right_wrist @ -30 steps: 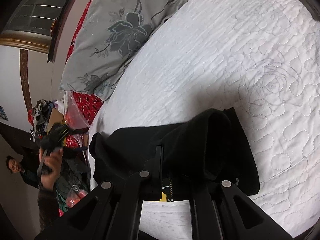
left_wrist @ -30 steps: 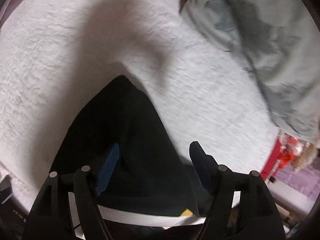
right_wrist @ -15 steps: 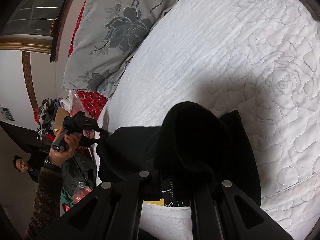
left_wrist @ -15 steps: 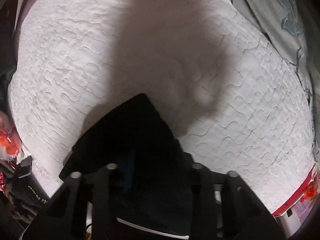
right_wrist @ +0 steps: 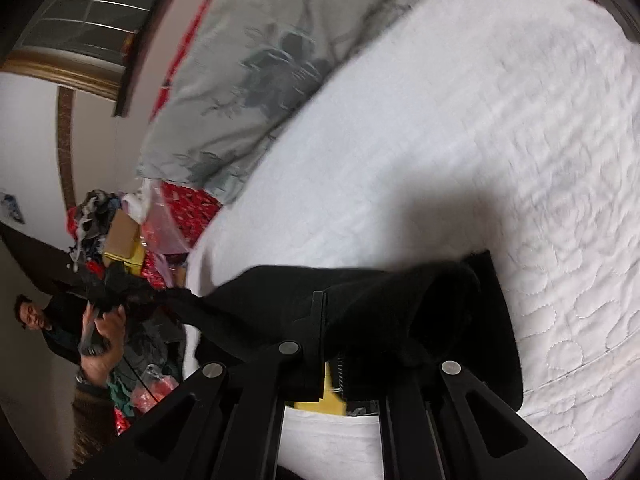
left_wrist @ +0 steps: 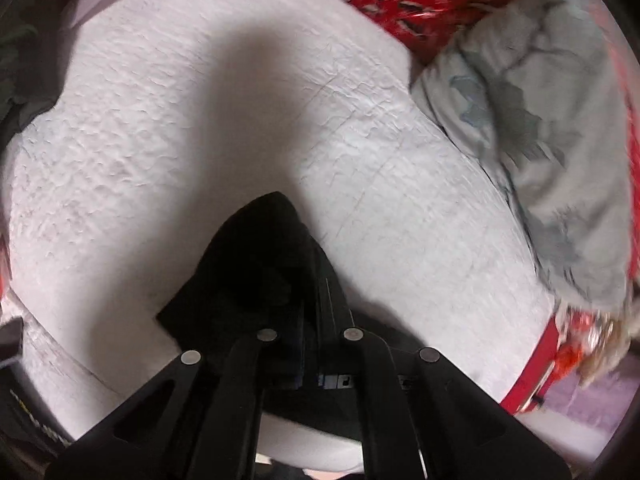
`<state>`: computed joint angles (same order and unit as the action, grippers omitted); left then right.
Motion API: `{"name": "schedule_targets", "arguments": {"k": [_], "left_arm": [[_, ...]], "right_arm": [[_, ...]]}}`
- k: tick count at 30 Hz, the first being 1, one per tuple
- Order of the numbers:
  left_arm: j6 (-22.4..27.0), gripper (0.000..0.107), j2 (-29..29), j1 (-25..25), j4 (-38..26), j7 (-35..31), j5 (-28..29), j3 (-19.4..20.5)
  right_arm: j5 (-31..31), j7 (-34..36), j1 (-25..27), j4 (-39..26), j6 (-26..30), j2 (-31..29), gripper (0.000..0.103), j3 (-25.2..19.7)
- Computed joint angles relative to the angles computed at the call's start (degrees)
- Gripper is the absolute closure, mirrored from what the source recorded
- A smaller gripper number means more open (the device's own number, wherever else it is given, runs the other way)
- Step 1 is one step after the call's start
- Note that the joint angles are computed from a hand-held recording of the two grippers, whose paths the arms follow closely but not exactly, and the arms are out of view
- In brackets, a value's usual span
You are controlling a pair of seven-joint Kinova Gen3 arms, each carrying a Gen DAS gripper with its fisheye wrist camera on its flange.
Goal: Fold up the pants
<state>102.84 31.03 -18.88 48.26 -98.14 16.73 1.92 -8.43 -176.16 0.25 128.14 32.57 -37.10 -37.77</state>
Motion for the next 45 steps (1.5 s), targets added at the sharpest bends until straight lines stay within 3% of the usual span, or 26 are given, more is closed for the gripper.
{"name": "schedule_targets", "arguments": {"k": [3, 7, 13, 16, 17, 20, 26, 30, 33, 35, 36, 37, 38, 41, 45], "left_arm": [[-2.92, 0.105, -2.75, -3.33, 7.96, -6.11, 0.57, -0.74], [-5.09, 0.105, -0.78, -6.78, 14.97, -9.05, 1.51, -2.22], [-3.46, 0.104, -0.45, -14.30, 18.07, -13.44, 9.94, -1.47], [-5.89, 0.094, -4.06, -15.66, 21.79, -17.56, 12.07, -2.01], [-6.32, 0.087, -5.20, -16.29, 23.12, -19.44, 13.12, -2.08], [-8.98, 0.066, -7.38, -15.22, 27.86, -22.11, 15.48, -2.50], [-8.03, 0.066, -5.02, -12.64, 29.37, -20.48, 15.84, -3.11], [-10.27, 0.066, -4.58, -9.88, 31.02, -18.62, 14.12, -3.11], [-11.54, 0.066, -4.56, -9.50, 31.49, -17.13, 14.47, -3.13], [-12.28, 0.072, -4.87, -9.17, 31.15, -15.56, 14.68, -3.19], [-12.82, 0.081, -5.07, -8.82, 30.91, -14.79, 14.52, -3.19], [-13.34, 0.100, -5.30, -8.22, 30.30, -14.27, 13.98, -3.05], [-13.04, 0.104, -5.08, -8.03, 29.49, -14.15, 13.54, -2.84], [-9.54, 0.104, -4.81, -9.99, 28.00, -14.42, 14.51, -1.68], [-12.47, 0.104, -7.68, -9.24, 30.38, -20.05, 11.39, -3.59]], "right_arm": [[0.91, 0.89, -0.59, -3.02, 4.29, -1.00, 0.097, -0.97], [-2.03, -1.40, -1.17, -2.01, 7.01, -0.76, 0.097, -3.51], [-2.91, -3.43, -1.46, -0.84, 7.78, -0.87, 0.095, -4.62], [-2.95, -3.39, -2.81, -1.21, 8.79, -3.43, 0.088, -2.77], [-3.01, -3.74, -2.62, -1.53, 9.87, -4.95, 0.085, -2.54], [-5.48, -5.49, -1.52, -0.23, 9.40, -9.25, 0.075, -2.05], [-9.67, -7.04, 1.88, 2.99, 5.05, -9.12, 0.075, -3.40], [-10.92, -7.97, 3.33, 4.33, 2.25, -9.33, 0.062, -3.86], [-11.56, -9.12, 4.73, 5.40, 0.76, -10.02, 0.062, -4.03], [-12.00, -10.12, 6.08, 6.17, 0.09, -10.27, 0.062, -4.48], [-12.04, -10.26, 6.50, 6.57, -0.46, -10.10, 0.070, -4.60], [-11.73, -10.14, 6.78, 6.52, -0.27, -9.72, 0.091, -4.60], [-11.15, -9.61, 6.86, 6.36, -0.26, -8.87, 0.099, -4.29], [-8.98, -8.80, 7.00, 4.71, 0.88, -9.80, 0.099, -2.42], [-5.72, -4.92, 5.42, -0.21, 4.90, -11.75, 0.099, -2.03]]}}
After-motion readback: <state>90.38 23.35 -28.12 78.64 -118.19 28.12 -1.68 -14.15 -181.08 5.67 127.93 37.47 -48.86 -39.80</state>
